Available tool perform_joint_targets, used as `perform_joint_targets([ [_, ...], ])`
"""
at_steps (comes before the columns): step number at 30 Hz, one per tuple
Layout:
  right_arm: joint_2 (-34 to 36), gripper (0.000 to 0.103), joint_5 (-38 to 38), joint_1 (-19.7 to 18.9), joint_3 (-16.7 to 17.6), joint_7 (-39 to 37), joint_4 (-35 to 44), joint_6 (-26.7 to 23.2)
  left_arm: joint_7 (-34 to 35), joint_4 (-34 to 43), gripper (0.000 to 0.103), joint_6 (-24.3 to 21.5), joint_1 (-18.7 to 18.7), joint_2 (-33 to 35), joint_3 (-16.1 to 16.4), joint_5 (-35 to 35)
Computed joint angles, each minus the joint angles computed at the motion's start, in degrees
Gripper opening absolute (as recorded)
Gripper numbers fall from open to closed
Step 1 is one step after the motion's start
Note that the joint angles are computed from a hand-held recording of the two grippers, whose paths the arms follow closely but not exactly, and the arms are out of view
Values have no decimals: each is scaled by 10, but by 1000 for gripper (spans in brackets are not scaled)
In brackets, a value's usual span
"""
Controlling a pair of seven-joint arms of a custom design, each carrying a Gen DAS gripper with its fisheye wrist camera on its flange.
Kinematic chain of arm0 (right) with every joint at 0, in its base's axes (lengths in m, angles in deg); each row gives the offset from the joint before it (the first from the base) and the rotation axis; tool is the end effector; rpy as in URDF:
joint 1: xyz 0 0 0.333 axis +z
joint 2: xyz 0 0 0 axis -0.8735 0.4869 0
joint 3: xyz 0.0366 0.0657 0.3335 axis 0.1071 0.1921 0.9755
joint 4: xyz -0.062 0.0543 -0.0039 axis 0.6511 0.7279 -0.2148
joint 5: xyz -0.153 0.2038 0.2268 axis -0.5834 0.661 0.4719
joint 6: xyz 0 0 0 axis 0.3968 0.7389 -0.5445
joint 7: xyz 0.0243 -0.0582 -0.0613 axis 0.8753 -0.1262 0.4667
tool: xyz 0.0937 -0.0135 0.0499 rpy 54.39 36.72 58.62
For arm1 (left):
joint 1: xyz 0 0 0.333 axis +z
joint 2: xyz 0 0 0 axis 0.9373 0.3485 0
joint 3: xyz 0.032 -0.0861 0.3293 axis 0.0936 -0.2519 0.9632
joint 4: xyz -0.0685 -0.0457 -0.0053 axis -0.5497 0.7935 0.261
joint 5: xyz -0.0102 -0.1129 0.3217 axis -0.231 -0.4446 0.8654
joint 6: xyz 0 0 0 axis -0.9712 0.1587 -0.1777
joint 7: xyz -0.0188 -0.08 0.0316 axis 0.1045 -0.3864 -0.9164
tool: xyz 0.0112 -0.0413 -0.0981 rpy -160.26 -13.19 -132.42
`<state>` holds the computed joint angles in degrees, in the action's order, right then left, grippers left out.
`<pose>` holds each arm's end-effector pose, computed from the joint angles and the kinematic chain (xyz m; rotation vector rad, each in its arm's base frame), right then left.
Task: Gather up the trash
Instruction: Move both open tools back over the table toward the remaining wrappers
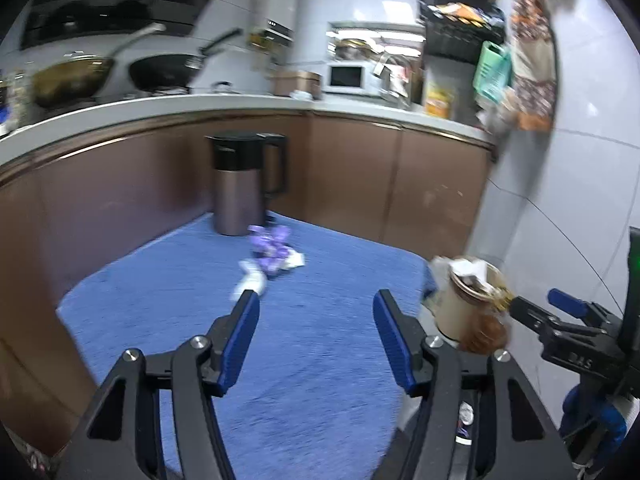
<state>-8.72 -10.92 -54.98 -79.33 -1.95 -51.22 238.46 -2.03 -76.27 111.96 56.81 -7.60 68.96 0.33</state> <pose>0.5790 0.0272 0.6253 -1.5730 1.6017 -0.7491 0.5542 -0.2378 0.6371 -1.5952 1.5575 -1.0385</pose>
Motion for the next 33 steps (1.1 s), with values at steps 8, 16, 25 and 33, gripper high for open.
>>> perform_joint_targets([
  [8,-36,100,54,21,24,-75,-29,27,-182,-73,66,-50,20,-84,-13,165],
  [16,-60,103,75,35,25,-93,-53,59,-239,-109,67,-81,46,-128,-47,222],
  [25,-70,103,69,33,23,-79,-63,71,-229,-115,68,-91,51,-131,-58,212],
  [33,-66,103,84,34,20,-92,-59,64,-228,-123,68,-96,53,-130,-57,203],
])
